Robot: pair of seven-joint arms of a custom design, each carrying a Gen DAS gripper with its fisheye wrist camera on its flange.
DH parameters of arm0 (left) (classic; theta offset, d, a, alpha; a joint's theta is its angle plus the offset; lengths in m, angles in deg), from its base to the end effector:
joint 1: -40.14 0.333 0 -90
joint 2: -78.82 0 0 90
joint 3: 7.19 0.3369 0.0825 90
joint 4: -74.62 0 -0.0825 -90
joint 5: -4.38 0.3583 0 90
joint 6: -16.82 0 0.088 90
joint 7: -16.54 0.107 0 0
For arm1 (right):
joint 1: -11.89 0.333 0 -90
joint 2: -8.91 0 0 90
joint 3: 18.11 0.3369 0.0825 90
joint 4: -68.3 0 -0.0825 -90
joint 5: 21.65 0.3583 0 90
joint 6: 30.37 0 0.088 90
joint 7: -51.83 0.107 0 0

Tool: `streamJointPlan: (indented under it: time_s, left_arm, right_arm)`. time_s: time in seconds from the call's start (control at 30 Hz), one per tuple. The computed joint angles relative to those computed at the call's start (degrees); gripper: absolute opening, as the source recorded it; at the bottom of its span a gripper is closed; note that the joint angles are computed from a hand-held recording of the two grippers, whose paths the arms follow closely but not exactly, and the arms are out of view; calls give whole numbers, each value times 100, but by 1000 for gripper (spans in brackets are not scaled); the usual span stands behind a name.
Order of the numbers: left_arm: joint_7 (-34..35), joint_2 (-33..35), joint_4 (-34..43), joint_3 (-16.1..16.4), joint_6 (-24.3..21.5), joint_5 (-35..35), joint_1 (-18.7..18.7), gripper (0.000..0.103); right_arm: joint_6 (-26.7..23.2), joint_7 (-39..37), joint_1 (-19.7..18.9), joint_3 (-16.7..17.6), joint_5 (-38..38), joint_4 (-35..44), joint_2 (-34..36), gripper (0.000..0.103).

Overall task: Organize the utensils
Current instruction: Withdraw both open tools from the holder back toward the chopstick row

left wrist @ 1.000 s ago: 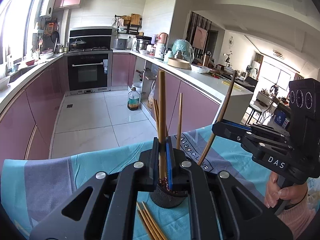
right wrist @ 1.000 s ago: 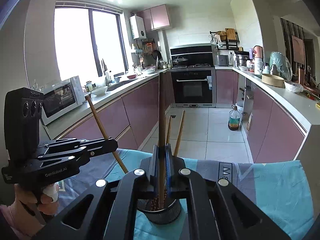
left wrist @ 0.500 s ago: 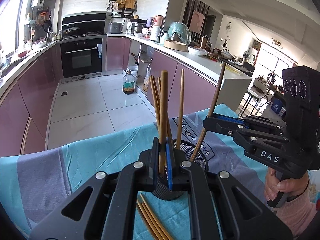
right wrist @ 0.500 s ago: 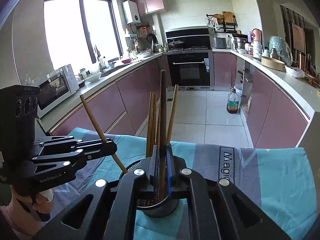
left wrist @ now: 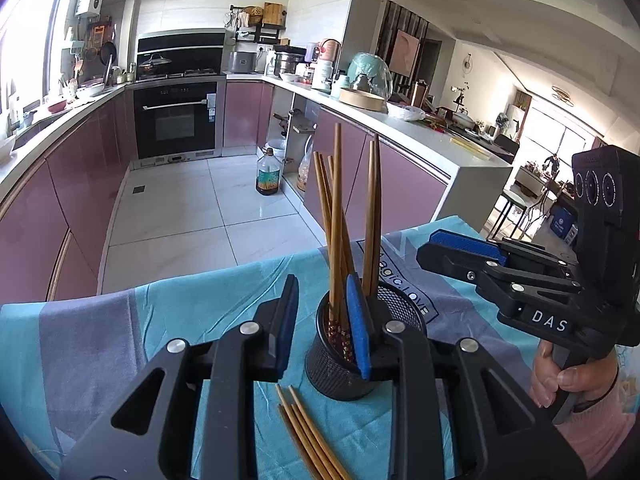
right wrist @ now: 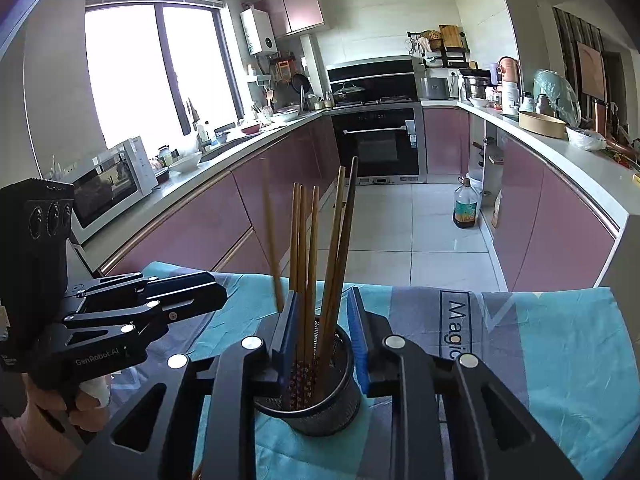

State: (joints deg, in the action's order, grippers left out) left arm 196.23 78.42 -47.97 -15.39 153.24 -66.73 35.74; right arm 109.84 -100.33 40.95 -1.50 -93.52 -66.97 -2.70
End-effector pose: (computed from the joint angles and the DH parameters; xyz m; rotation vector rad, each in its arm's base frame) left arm 0.5274 -0.1277 0.4730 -0.8521 2.5655 -1.3951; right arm 0.3276 0.3416 0.4686 -1.3246 1.8589 -0.7931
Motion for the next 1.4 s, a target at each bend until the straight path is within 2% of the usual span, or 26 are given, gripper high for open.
streamJointPlan:
  time_s: [0.3, 0.4, 0.47, 0.6, 0.7, 0.87, 1.1, 1.4]
  left_arm:
    - [546, -276, -418, 175, -47, -457, 138, 34]
    - [763, -405, -613, 241, -3, -612, 179, 39]
    - [811, -463, -713, 283, -26, -619, 207, 43]
    - [1020, -617, -931, 336, 72, -741, 235, 51]
    - [1242, -690, -1092, 387, 162, -871, 264, 58]
    - [1378, -731, -1309, 408, 393, -914, 288, 64]
    - [1176, -489, -1393, 432, 614, -608, 407, 64]
    - [1309, -244, -1581, 372, 869, -490, 502, 64]
  right_arm:
    - [-60, 278, 193, 133, -195, 4, 59, 38]
    - [-49, 348, 275, 166, -265, 2, 73, 41]
    - [-22, 393, 328, 186, -321, -6, 79, 47]
    - [-17, 369, 432, 215, -305, 1, 107, 50]
    - [41, 399, 503, 234, -296, 10, 178, 56]
    - [385, 584, 592, 164, -370, 88, 521, 57]
    - [919, 987, 774, -37, -514, 342, 1235, 57]
    - [927, 509, 1094, -250, 41, 657, 1758, 50]
